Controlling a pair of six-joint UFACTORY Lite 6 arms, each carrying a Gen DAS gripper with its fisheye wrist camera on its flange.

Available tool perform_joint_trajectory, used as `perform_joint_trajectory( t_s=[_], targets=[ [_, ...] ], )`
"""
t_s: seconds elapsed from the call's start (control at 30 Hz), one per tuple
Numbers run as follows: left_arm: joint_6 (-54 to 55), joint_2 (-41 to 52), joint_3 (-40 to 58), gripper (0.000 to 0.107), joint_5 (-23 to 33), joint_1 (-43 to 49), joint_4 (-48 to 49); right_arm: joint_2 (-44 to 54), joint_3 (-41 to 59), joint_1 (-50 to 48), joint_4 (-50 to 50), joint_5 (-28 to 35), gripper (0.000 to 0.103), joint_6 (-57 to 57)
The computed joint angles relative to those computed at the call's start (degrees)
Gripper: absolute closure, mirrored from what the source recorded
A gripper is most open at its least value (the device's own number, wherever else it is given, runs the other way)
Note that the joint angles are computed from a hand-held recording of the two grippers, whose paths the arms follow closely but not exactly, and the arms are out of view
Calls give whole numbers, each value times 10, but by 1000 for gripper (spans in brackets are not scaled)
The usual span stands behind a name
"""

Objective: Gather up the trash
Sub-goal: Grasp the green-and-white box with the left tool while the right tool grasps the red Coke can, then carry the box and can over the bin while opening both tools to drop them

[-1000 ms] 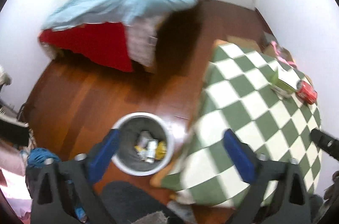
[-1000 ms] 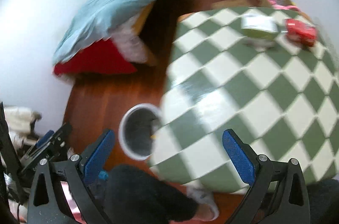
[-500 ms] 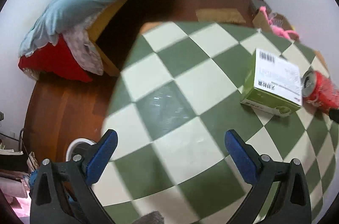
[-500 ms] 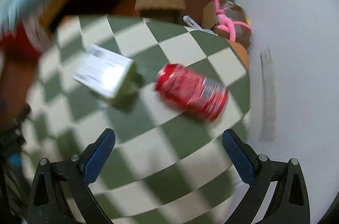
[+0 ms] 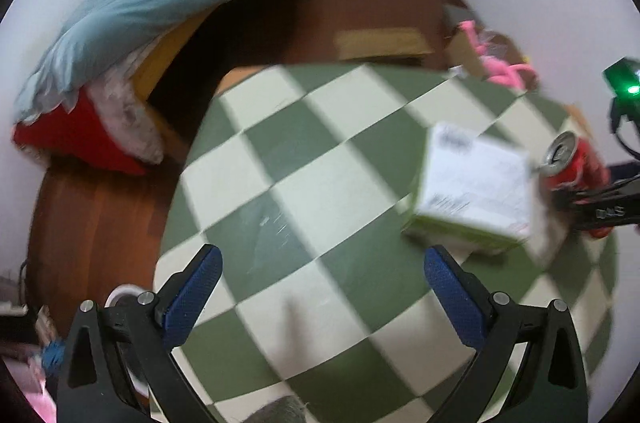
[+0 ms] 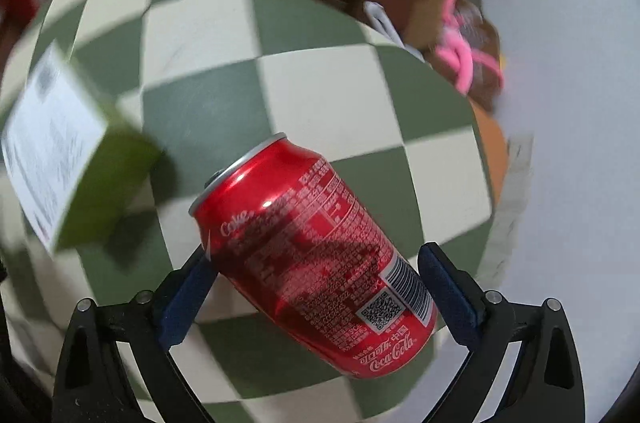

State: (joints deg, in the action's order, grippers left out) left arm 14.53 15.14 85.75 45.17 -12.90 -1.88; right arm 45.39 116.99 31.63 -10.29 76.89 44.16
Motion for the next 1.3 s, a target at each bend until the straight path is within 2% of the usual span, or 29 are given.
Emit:
perform_joint_trajectory(
  t_s=[0.17, 0.3, 0.37, 0.47, 0.67, 0.73, 0.8, 0.87, 1.0, 1.13, 1.3],
  targets=[
    [46, 99, 176, 4, 103, -36, -46, -146, -171, -69, 90, -71, 5, 103],
    [36, 225, 332, 4, 187, -89, -25, -259, -310, -131, 175, -149, 7, 123],
    [26, 268, 374, 4, 209, -113, -5, -299, -363, -142, 186, -173, 10, 133],
    [23, 289, 380, 4, 208, -129, -3, -299, -389, -163, 191, -186, 10, 110],
    [-10, 347, 471, 4, 250, -142, 10, -274, -409, -153, 187, -250, 11, 93],
    [-14, 354, 465, 7, 248, -148, 24, -263, -404, -153, 175, -256, 14, 92],
    [-17, 347, 436, 20, 233, -147, 22, -264, -408, -152, 161, -265, 16, 98],
    [-15, 308, 372, 20, 186, -142, 12, -273, -421, -142, 139, -281, 16, 119],
    [6, 249, 292, 22, 149, -133, 4, -287, -426, -107, 94, -274, 18, 175],
    [68, 136, 159, 22, 120, -96, -34, -328, -430, -28, 40, -243, 18, 270],
    [210, -39, -36, 22, 123, 14, -102, -339, -399, 158, 5, -196, 19, 441]
  ],
)
